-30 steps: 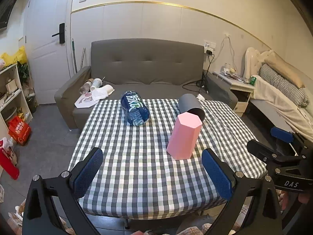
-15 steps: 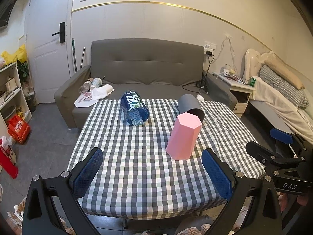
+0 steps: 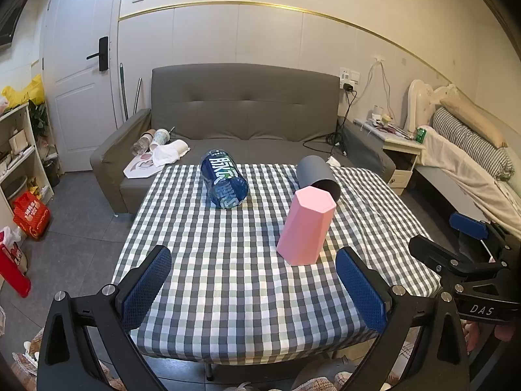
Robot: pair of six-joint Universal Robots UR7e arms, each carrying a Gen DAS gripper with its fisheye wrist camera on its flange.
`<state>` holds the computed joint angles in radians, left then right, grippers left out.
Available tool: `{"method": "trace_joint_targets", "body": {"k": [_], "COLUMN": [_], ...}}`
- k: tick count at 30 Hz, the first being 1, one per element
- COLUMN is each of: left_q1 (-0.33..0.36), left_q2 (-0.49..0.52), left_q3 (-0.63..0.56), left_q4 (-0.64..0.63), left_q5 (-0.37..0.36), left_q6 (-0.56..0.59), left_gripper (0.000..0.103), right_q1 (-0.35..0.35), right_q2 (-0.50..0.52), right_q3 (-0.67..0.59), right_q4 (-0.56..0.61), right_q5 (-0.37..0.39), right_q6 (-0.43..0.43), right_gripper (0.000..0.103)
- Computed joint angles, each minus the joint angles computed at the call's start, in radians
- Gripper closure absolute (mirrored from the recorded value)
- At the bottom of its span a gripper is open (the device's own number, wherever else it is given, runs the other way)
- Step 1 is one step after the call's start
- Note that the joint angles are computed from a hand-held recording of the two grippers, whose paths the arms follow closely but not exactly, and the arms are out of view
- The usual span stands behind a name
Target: Flip cup upside down
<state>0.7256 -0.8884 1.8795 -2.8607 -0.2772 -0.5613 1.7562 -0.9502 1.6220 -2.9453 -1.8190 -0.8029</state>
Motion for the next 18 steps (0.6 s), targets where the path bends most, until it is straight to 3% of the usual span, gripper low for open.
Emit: {"method": "trace_joint_targets", "body": {"k": [18], "left_q1": [-0.003], "left_q2": [0.007], "left_q3": [0.0], "left_q4": [0.013], "left_q5": [0.01], "left_q6": [-0.009], "left_gripper": [0.0], "right_q1": [-0.002], "right_q2": [0.0], "right_q3": [0.001], "right_q4": [0.0], "right_q5": [0.0], "right_q6": [-0.003], "right_gripper": [0.0]}}
